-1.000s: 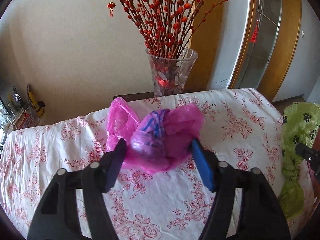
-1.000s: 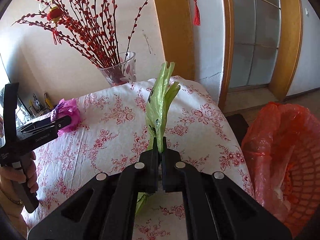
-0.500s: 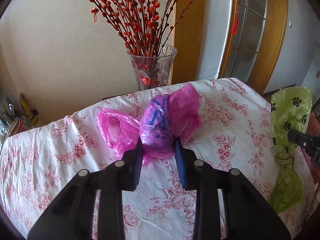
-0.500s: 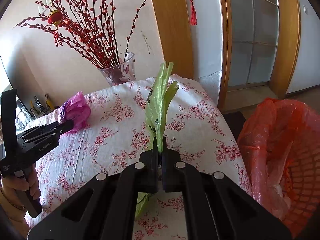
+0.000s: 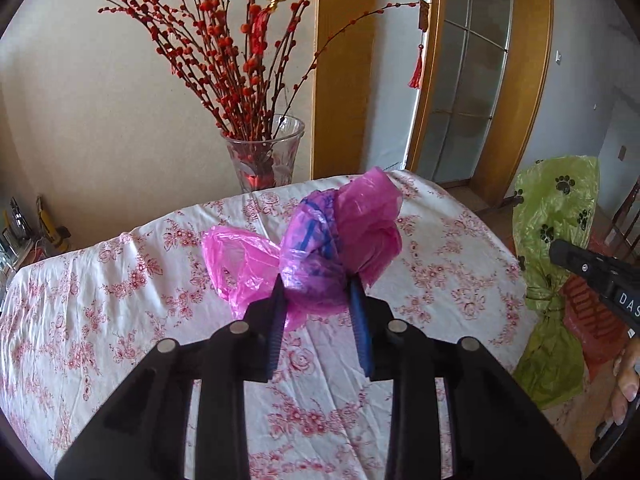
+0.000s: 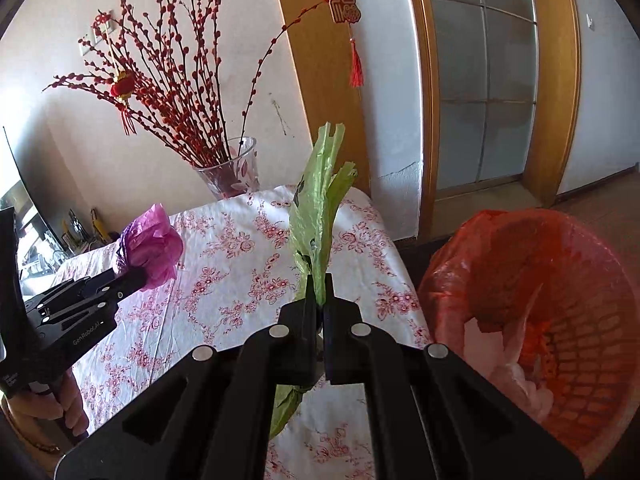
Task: Collect trash
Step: 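Carry the pink and green bags over the wastebasket with both tools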
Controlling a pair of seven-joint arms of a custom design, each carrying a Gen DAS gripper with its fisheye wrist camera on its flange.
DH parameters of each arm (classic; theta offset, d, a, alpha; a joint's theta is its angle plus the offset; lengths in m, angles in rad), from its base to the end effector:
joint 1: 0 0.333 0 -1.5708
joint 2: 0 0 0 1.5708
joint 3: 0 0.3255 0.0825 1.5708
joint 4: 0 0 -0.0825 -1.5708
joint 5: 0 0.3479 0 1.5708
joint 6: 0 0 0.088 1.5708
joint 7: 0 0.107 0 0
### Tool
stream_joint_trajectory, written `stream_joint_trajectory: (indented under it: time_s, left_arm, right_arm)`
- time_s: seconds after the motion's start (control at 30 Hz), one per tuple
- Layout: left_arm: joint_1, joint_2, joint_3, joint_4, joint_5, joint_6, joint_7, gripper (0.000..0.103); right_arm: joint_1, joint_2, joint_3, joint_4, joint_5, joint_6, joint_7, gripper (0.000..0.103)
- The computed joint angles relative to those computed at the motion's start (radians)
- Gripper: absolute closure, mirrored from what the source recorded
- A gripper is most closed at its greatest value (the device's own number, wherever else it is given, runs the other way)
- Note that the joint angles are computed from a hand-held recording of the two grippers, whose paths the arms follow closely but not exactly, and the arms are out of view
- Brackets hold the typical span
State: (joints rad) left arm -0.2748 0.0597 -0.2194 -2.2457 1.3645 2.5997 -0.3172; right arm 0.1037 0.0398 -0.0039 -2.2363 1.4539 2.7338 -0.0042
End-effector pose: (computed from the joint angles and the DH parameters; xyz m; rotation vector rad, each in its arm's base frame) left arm 0.4486 -0.2630 0.3932 -1.9062 1.4516 -0.6954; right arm 0.5192 0.0137 0.4094 -1.9064 1.2528 -0.3802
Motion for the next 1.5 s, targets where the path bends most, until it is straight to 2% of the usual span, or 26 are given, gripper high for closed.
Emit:
stream_joint_trajectory:
  time_s: [0.33,0.7,1.13,1.5]
  left_arm:
    - [-0.082,0.054,-0.034,0.133,-0.032,-0.068,0.026,0.073]
    - [-0.177,0.141,-0.029,0.269,-0.065,-0.105,0.069,0.073]
    - [-0.264,0.300,0.017,0.466,-0.110,-0.014,0.126,0.072]
    - [-0.333,0.464,0.085,0.659,-0.256,0.062,0.253,0.072]
  right_arm:
    - [-0.050,-0.047,-0.045,-0.013,0.037,-0.008,-0.037,0.100]
    - [-0.125,-0.052,-0.092,-0.003,0.051,-0.042,-0.059,0.100]
    - [-0.205,0.043,-0.108,0.088,0.060,-0.013,-0.072,0.100]
    - [-0.282,0.130,-0.099,0.182,0.014,-0.041,-0.022,0.100]
